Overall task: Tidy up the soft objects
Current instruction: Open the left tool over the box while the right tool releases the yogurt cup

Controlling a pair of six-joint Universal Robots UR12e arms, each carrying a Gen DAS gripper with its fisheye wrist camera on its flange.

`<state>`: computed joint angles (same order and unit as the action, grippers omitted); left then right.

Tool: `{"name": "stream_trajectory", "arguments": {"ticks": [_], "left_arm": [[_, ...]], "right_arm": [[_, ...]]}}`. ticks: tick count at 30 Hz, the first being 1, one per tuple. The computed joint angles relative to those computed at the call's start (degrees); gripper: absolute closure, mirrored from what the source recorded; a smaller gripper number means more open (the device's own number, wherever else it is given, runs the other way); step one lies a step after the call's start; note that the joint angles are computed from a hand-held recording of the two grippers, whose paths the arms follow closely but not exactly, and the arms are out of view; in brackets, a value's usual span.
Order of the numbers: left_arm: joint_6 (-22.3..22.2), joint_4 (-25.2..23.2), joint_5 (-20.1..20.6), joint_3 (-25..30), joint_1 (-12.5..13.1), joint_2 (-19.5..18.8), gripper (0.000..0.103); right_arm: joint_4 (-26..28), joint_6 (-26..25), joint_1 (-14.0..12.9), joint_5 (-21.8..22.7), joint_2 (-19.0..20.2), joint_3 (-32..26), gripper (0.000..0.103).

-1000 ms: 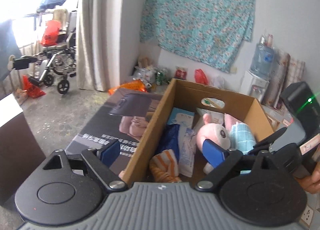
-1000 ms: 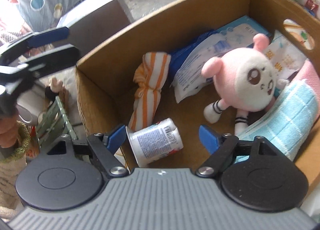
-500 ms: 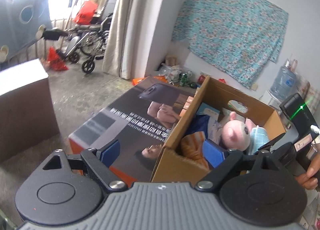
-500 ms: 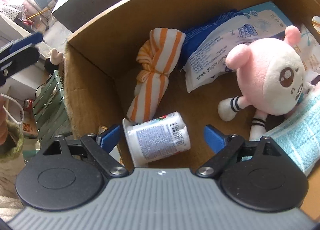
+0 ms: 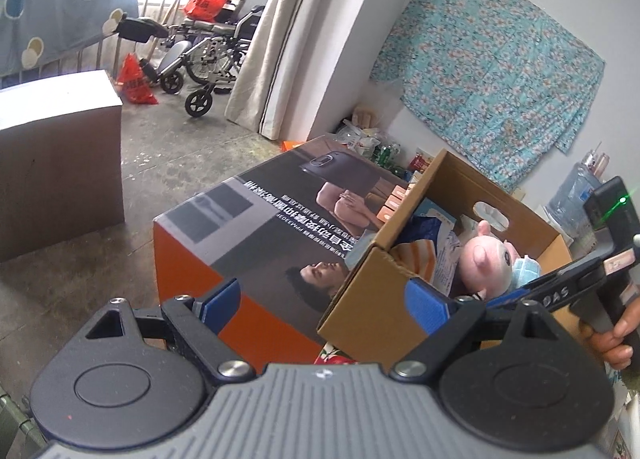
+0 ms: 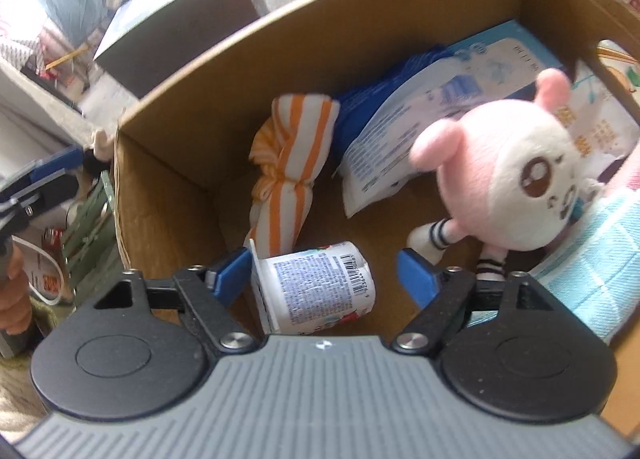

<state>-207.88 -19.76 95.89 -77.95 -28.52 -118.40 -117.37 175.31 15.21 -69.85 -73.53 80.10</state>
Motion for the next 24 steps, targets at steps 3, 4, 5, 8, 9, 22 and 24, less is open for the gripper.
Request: {"name": "stream_trajectory", "arguments": {"ticks": [3,4,5,8,9,22,24], "left_arm": [[-0.3,-0.1,0.0,-0.4,0.1,0.2,0.012],[-0.3,0.0,-0.2,-0.5,0.1,0.2,0.012],[-0.5,0.0,-0.3,-0.5,0.2,0.2,0.012],[-0.5,0.0,-0.3,-0.5,0.2,0.1,0.012],[-0.5,0.1,-0.2,-0.5,0.2,0.1,0.012],[0.4,0.9,-0.4,-0.1,-0.2,-0.5,0.012],[0.3,1.0,-0.5,-0.1,-0.3,-0.5,0.012]], "right_arm": [[-3.8,2.0,-0.3,-2.8,-0.5,0.7,0.036],[-5.0,3.0,-0.4,-4.2,-0.7,1.0,0.042],[-6.3,3.8,-0.3,-6.3,-0.9,1.3,0.044],[-8.3,4.5,-0.1,-9.2,-1.2,2.1,0.049],[-8.6,4.7,-0.1,-9.4,-1.4,2.3,0.049],[-1.8,3.2,0.9,-4.1,-2.0,0.9,0.016],[0.7,2.0,1.6,-5.0,-1.2,-0.2,0.016]]}}
